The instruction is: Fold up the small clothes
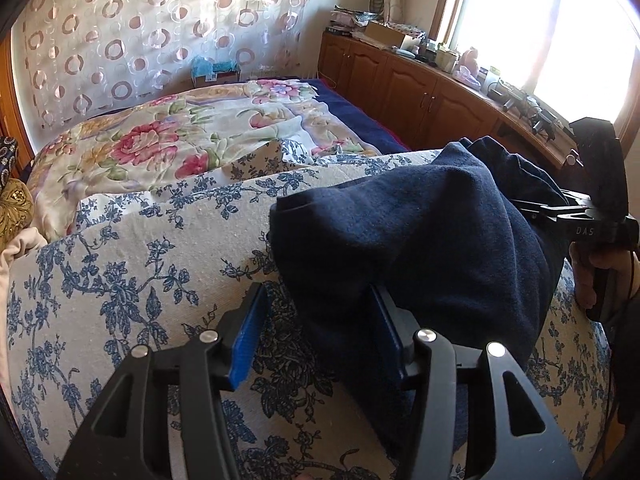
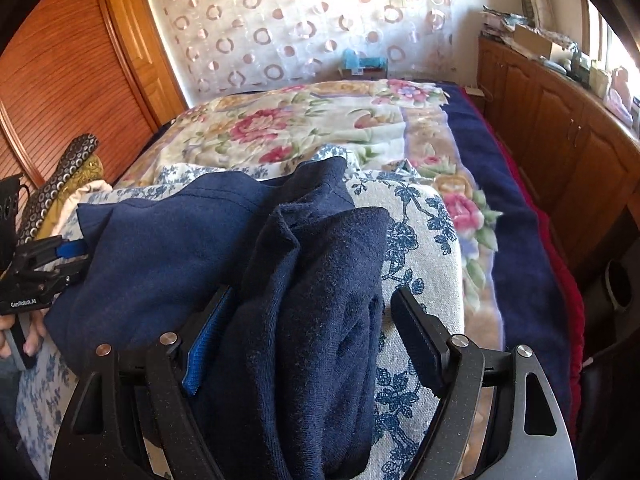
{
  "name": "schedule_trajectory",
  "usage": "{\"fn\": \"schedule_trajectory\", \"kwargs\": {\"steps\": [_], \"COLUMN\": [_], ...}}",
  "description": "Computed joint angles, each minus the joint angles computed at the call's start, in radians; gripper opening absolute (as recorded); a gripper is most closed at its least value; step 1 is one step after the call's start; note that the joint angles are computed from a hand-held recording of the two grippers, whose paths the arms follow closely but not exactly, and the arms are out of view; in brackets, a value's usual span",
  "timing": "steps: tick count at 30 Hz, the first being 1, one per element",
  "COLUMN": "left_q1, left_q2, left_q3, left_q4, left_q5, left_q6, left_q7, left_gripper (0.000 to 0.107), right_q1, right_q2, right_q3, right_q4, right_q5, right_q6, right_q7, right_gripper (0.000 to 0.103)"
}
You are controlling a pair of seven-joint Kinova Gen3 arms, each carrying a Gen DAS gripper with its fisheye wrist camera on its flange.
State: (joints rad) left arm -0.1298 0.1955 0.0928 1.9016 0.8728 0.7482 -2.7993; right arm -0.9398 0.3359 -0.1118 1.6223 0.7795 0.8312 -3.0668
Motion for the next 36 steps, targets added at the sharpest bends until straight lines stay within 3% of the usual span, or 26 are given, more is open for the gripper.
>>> {"fn": "schedule_trajectory", "kwargs": {"steps": [10,18,21,28,33,36], "left_q1": [-0.004,0.003,-0.008,-0.045,-0.04,-0.032], "left_q2": [0.007,0.051,0.069,0.086,0.032,-0.024], "left_q3": [-0.002,0.001,0.012,0.026,0.015,0.004], "left_q4": [-0.008,-0.104,-0.124,-0.134,-0.084,-0.041], "left_q5": [0.0,-0.087,-0.077,-0.017,0.018,0.057], "left_q6": [0.01,0.098,0.125,0.201,0.164,0.13], "left_q7": [0.0,0.125,0.139,0.093,0.024,-0.028], "left_gripper": [0.052,0.052,0.052,0.018,0.012,0.012], "right_q1": [-0.014,-0.013,-0.011,-0.012,-0.003,-0.02], "right_q2": [0.021,0.019,0.017,0.011,-0.007,-0.009], "right_q3": [0.002,0.004,0.001,0.003,0.001,-0.001], "right_q4": [-0.029,-0.024,-0.017,0.0,0.028,0.016], "right_q5": [0.0,0.001,0.005,0.008,0.004,0.015], "right_q6": [0.039,0.027,0.003,-0.041,-0.104,-0.073], "right_q7": [0.024,0.028,0.036,0.038,0.043,0.059], "right_gripper": [0.08,0.077,0.07,0.053,0.036,0.027]}}
